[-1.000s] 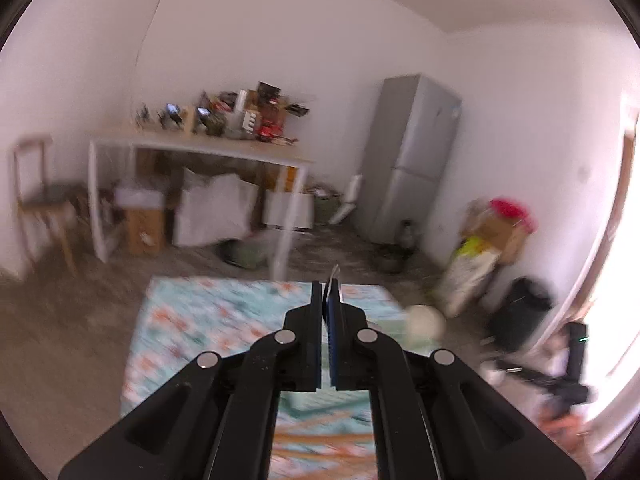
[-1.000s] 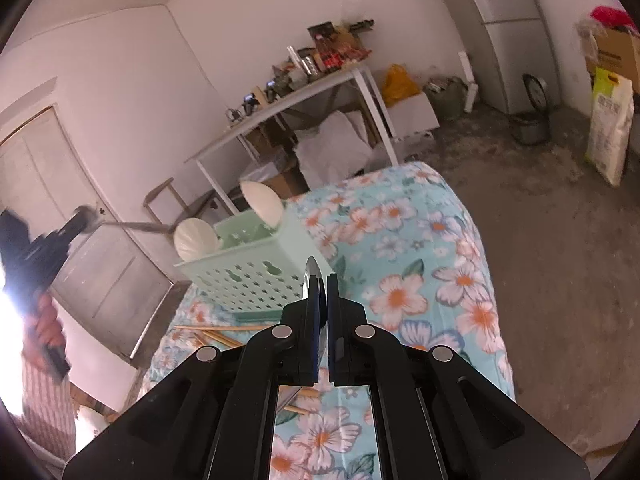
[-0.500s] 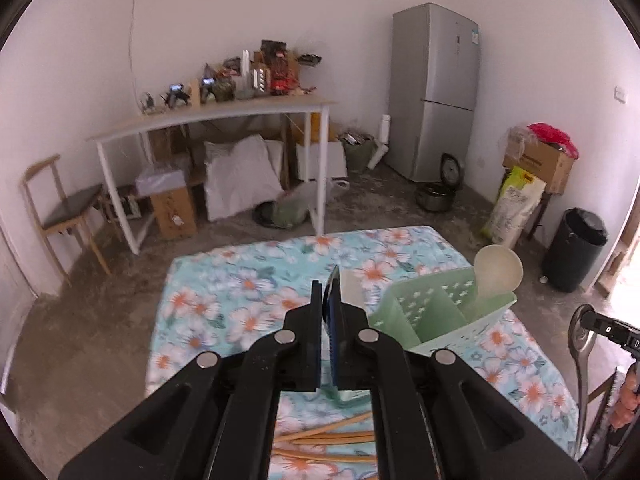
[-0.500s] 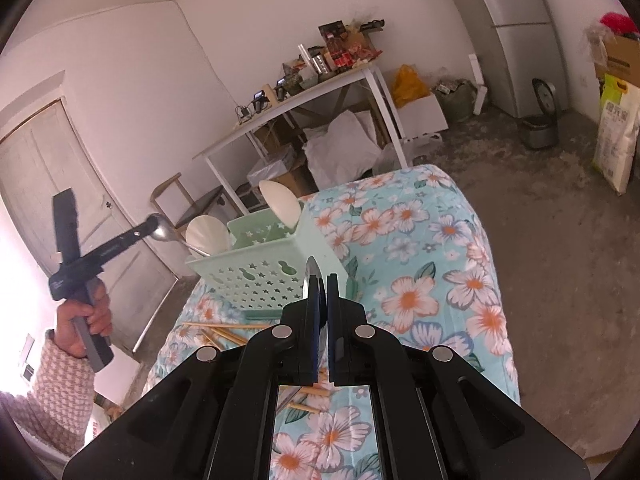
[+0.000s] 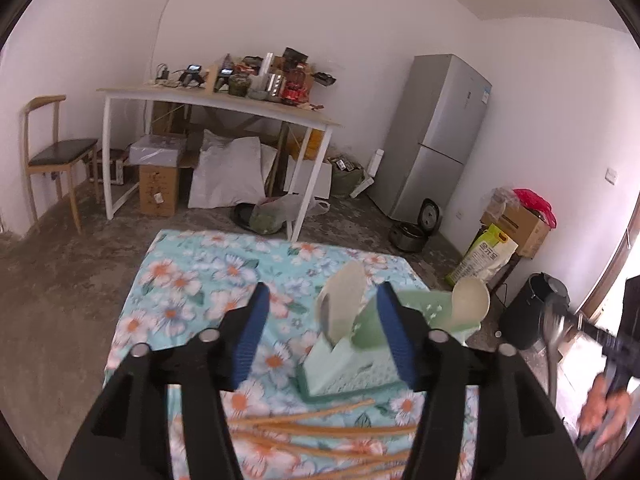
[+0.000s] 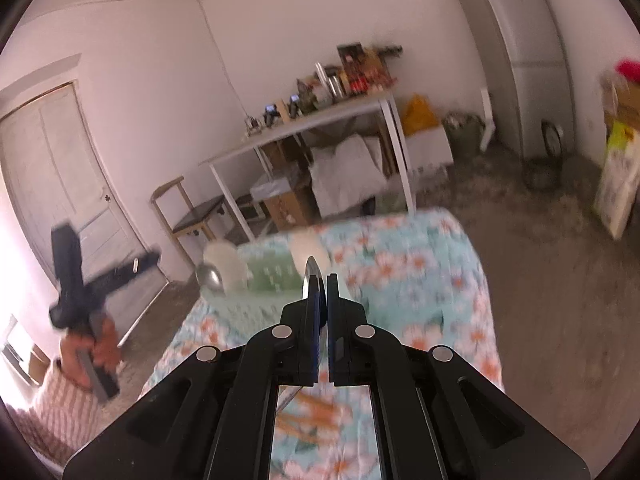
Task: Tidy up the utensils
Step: 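Lower the large metal spoon into the basket and open the right tool, then move the left tool down to the loose wooden chopsticks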
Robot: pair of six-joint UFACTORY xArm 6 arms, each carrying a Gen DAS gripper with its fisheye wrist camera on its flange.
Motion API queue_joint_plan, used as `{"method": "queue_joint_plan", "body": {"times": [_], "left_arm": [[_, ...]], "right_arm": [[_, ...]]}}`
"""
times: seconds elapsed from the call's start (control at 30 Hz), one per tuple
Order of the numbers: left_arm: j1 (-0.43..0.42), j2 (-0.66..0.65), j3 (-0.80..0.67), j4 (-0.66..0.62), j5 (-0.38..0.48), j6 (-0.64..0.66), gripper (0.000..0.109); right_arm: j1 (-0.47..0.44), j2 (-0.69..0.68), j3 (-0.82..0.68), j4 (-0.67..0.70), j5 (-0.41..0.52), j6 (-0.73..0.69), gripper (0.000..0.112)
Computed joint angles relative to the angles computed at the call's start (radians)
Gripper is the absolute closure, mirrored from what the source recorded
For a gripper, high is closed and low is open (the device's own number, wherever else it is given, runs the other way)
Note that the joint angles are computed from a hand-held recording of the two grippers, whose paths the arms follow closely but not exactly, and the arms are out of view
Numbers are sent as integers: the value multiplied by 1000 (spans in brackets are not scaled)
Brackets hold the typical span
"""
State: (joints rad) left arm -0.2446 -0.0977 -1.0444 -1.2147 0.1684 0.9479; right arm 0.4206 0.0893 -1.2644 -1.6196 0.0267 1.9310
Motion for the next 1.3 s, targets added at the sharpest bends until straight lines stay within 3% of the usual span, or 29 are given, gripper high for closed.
{"method": "queue_joint_plan", "body": {"times": [0.07,0.23,0.47,0.6,0.8,0.97,1.03,1.07,1.3], "left_arm": [[11,-34,48,-17,9,5,41],[42,-130,206,-6,38,-44,32],[77,-229,392,-51,106,-88,27],[65,-242,437,-62,87,-97,24],[14,-253,452,-142,-3,8,13],[6,-261,454,-210,0,92,11],[6,-260,452,-201,3,87,11],[7,-261,452,-192,5,80,11],[12,-290,462,-237,8,93,11]], "right_arm": [[5,23,-70,-42,20,15,111],[32,115,-280,-114,113,-15,111],[62,338,-541,-35,223,-248,111],[82,432,-606,50,284,-433,111],[113,437,-548,12,366,-479,110],[125,380,-455,-1,375,-458,105],[128,351,-424,-17,375,-426,80],[131,331,-406,-39,375,-392,74],[152,148,-242,-216,333,-116,57]]}}
